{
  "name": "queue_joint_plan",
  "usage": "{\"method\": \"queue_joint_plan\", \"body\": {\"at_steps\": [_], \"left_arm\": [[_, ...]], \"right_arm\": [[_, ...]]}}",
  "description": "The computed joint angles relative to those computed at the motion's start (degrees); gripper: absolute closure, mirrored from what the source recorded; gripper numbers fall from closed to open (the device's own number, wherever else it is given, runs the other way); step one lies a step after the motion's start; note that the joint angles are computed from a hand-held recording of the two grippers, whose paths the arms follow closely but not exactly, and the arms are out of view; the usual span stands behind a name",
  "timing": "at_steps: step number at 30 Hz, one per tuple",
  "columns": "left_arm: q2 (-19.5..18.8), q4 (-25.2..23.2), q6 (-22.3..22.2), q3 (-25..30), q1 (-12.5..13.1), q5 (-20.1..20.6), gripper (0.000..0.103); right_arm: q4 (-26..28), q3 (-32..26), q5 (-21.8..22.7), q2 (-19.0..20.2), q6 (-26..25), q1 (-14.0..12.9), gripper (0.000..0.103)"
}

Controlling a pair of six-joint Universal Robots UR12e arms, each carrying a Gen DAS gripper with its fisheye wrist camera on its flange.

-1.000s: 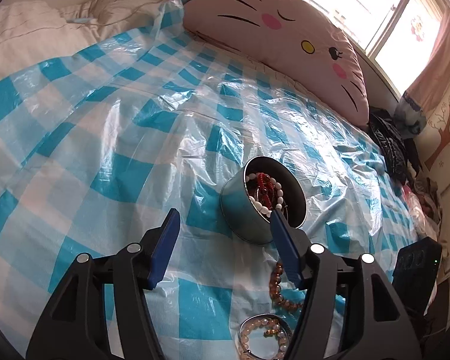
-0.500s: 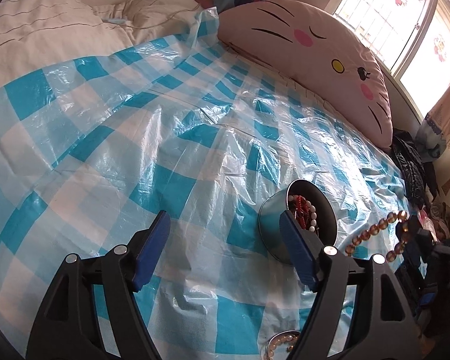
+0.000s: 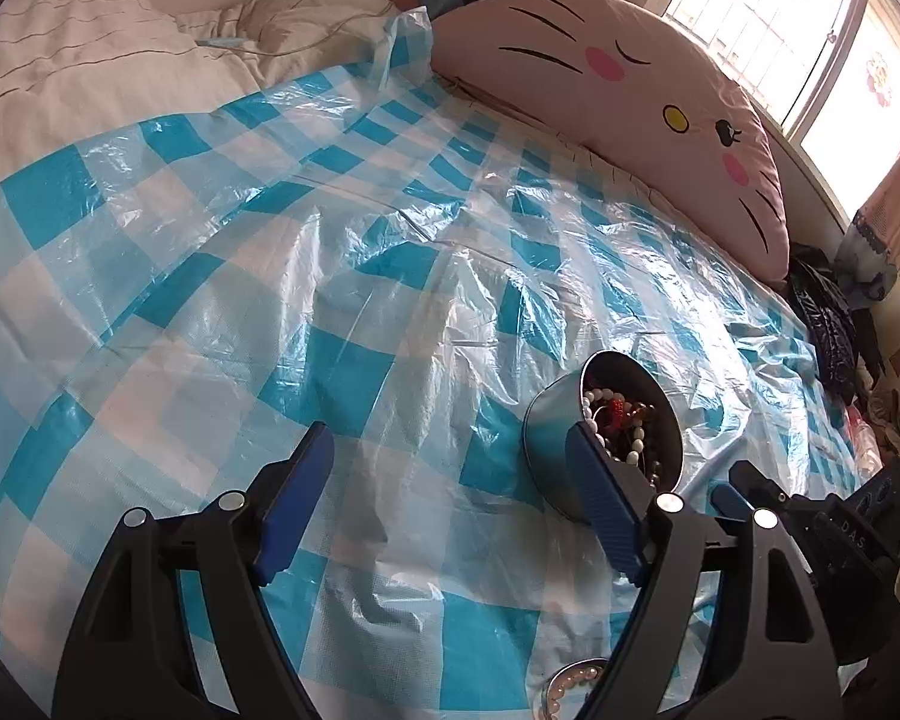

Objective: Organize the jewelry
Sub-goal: 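Move both open tools back to the remaining bracelets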

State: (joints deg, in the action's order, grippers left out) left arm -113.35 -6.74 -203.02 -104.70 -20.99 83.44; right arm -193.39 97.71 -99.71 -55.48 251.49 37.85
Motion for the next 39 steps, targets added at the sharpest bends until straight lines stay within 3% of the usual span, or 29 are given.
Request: {"method": "queue_joint_plan", "body": {"at_steps": [6, 11, 15, 20, 23, 25, 27, 30, 33, 34, 35, 39], "left_arm": [[-0.1, -2.0, 2.8, 0.6, -0.4, -0.4, 0.025], [0.1, -6.2, 9.1, 1.2, -0.9, -1.9, 0.025], [0.7, -6.8, 11.5, 0.7, -1.2, -1.7, 0.025], [1.8, -6.2, 12.4, -1.0, -1.6, 0.4, 0.024], [2.1, -5.6, 11.9, -1.6, -1.4, 0.5, 0.022], [2.1, -5.5, 11.5, -1.7, -1.2, 0.1, 0.022], [2.1, -5.6, 11.1, -1.7, -1.0, -0.3, 0.022], [2.1, -5.4, 10.8, -1.7, -0.9, -0.6, 0.022], [2.1, -5.3, 10.6, -1.7, -0.8, -0.7, 0.021], [2.1, -5.3, 10.6, -1.7, -0.8, -0.7, 0.021], [2.1, -5.3, 10.6, -1.7, -0.8, -0.6, 0.021], [2.2, -5.2, 10.1, -1.8, -0.6, -0.9, 0.021]], "right_arm": [[2.0, 2.7, -1.9, -2.3, 0.1, 1.6, 0.056], [4.8, 3.7, -0.6, -3.4, -0.1, 2.9, 0.055], [10.8, 2.3, 1.0, -4.1, -6.4, 3.9, 0.05], [25.9, -3.1, 0.5, -3.5, -17.8, 5.8, 0.05], [25.1, -4.4, 3.0, -2.7, -21.9, 6.1, 0.045], [23.5, -5.0, 3.2, -2.3, -25.5, 6.6, 0.028], [25.6, -6.3, 1.6, -2.0, -28.4, 7.4, 0.023], [31.1, -8.4, 1.2, -1.1, -29.8, 7.6, 0.023], [32.4, -9.5, 2.3, -0.3, -31.4, 7.4, 0.025], [32.8, -9.8, 2.9, -0.1, -32.0, 7.4, 0.039], [34.1, -10.1, 2.9, 0.0, -32.0, 7.3, 0.042], [31.2, -8.4, 1.7, -0.7, -28.5, 6.9, 0.042]]}}
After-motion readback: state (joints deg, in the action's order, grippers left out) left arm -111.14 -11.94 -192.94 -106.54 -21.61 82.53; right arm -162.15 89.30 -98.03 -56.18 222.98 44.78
